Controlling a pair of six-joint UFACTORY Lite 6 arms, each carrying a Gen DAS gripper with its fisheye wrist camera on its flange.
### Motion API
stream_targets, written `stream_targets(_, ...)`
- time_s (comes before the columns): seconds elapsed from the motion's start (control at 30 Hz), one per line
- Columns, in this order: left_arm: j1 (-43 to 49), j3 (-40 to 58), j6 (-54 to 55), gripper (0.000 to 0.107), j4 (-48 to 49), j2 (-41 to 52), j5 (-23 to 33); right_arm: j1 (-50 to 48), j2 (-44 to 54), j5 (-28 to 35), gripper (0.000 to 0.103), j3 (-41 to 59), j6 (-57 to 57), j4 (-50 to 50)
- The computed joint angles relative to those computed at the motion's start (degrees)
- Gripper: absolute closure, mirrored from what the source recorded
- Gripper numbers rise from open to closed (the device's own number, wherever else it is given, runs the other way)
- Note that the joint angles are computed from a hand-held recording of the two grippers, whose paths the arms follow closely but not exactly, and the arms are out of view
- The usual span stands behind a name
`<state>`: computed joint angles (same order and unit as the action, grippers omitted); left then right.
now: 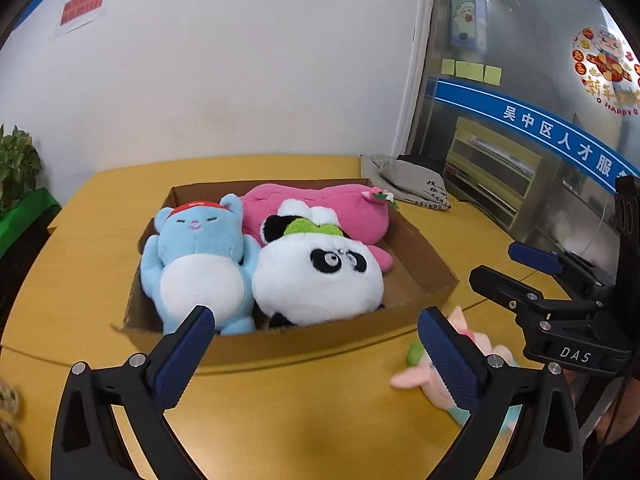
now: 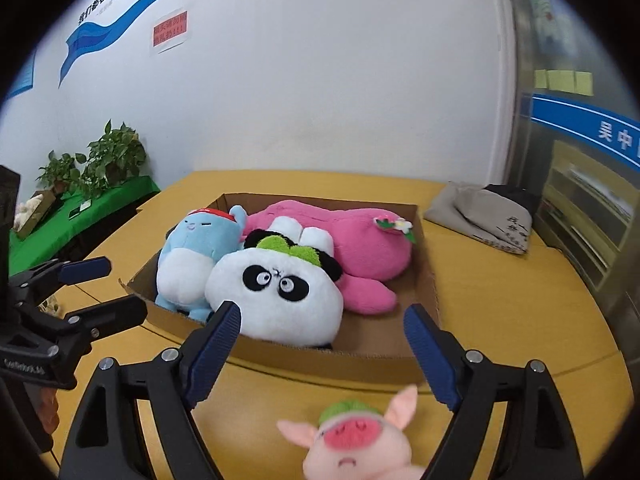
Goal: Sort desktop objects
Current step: 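Open both grippers and pull back toward the pink pig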
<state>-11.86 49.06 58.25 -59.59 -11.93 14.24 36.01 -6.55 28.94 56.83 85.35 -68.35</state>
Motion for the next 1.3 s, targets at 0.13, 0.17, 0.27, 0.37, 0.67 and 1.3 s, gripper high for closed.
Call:
stream_targets(0.13,-2.14,-6.70,-10.76,0.004,10.49,-8.19,-1.04,5.45,-2.96,4.45,0.019,-3.91,3.66,-0.31)
stream_targets(0.17,-2.76,-8.12,-13.26,0.004,12.45,-9.79,-1.42,6.77,-3.26,5.28,0.019,-4.62,4.46,-0.38)
stream_targets(0.27,-4.05,-11.52,-17.79,0.004,15.28,-13.96,-1.55,9.77,-4.44,7.31,0.019,-6.30,5.88,-0.37)
stream_targets(0.37,-4.06,-13.31,-18.13,0.004,14.78,-16.42,-1.03,11.70,-5.14,9.42,0.019,-7.05,6.73,-0.38)
stream_targets(0.67,-3.88,-14.85,-17.13,0.004,12.91,-18.37,-0.29,14.22,-6.20,12.01,0.019,-7.40,7.28,-0.64)
stream_targets(1.3,-0.04,-14.84,-1.90,0.004,-2.21,-14.94,2.22,13.49,-4.69,10.37,0.019,-7.42,7.74,-1.04)
